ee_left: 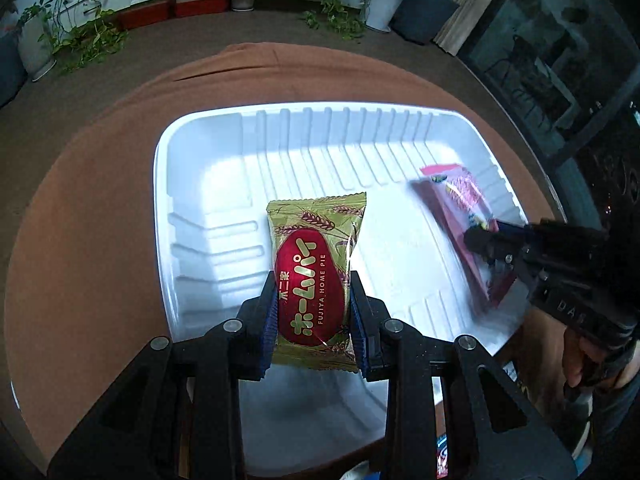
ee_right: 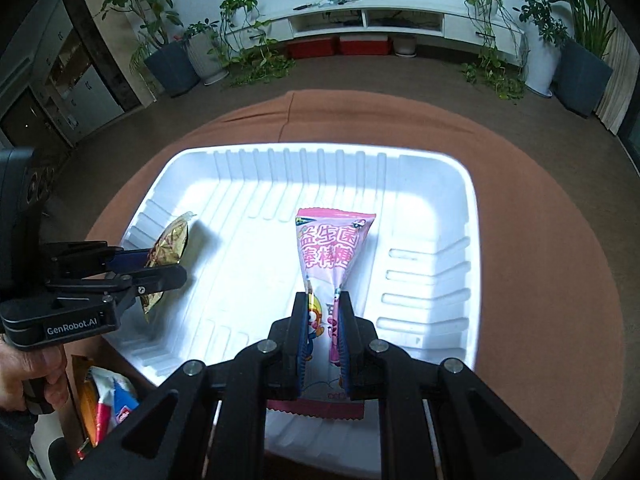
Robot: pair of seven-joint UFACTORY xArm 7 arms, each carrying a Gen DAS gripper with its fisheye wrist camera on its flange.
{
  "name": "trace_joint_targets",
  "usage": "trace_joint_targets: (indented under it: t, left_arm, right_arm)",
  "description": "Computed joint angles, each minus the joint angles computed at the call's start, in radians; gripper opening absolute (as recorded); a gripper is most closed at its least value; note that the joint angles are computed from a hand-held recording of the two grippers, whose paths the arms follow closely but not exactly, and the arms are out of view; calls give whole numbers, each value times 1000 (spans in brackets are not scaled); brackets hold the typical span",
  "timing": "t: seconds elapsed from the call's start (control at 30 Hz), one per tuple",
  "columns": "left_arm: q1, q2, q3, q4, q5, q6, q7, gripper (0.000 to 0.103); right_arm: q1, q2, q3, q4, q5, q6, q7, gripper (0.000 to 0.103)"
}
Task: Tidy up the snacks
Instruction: 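Lower both packets into the white tray and open both grippers, then move both open grippers back over the snack pile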
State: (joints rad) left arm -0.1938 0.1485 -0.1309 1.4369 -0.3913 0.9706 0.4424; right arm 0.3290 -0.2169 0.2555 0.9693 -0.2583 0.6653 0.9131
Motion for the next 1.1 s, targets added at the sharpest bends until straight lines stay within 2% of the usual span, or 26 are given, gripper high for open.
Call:
trace_joint_targets:
  t: [0.2,0.27,0.3,0.37,0.5,0.6,0.67,0.7,0.8,0.87,0.93,1.0,1.07,1.1]
  left_arm:
    - [-13,-21,-3,-39,16,-47,-28,29]
    - [-12,5,-1,-12,23,-44,-32,32]
    - [-11,8,-1,-9,26,-46,-31,35]
    - [-6,-11,3,-18,37,-51,-25,58]
    - [9,-42,8,-33,-6,-62,-4,66]
    - [26,-115,21,-79,-68,-84,41,83]
    - [29,-181,33,-130,-100,-111,86,103]
    - [28,-229,42,-170,-120,-131,121,103]
    - [17,-360,70,-276,-126,-185,203,103]
    - [4,-454,94,-358,-120,-229,233,103]
    - [-15,-564,126,-454,-143,-273,256,103]
    - [-5,-639,144,-501,-104,-245,214,103]
    - [19,-708,181,-534,-76,-148,130,103]
    - [9,-738,224,-551,-107,-102,118,103]
  right_arm:
    - [-2,1,4,-12,-13,-1,5,19]
    - [-1,4,9,-7,-29,14,10,25]
    - [-2,8,11,-3,-34,16,16,32]
    - [-2,-4,8,-16,-37,6,29,40]
    - [-9,-42,21,-31,-74,7,63,51]
    - [-20,-112,34,-56,-98,5,90,61]
    - [-24,-181,41,-90,-95,-17,102,70]
    - [-28,-216,48,-105,-92,-24,106,73]
    - [-45,-370,83,-184,-84,-65,137,99]
    - [-51,-476,107,-243,-65,-102,162,103]
    - [-40,-574,127,-291,-24,-112,175,103]
    - [-19,-670,151,-338,29,-110,203,103]
    - [-6,-736,178,-375,74,-123,236,103]
    - [1,-781,204,-399,99,-127,271,103]
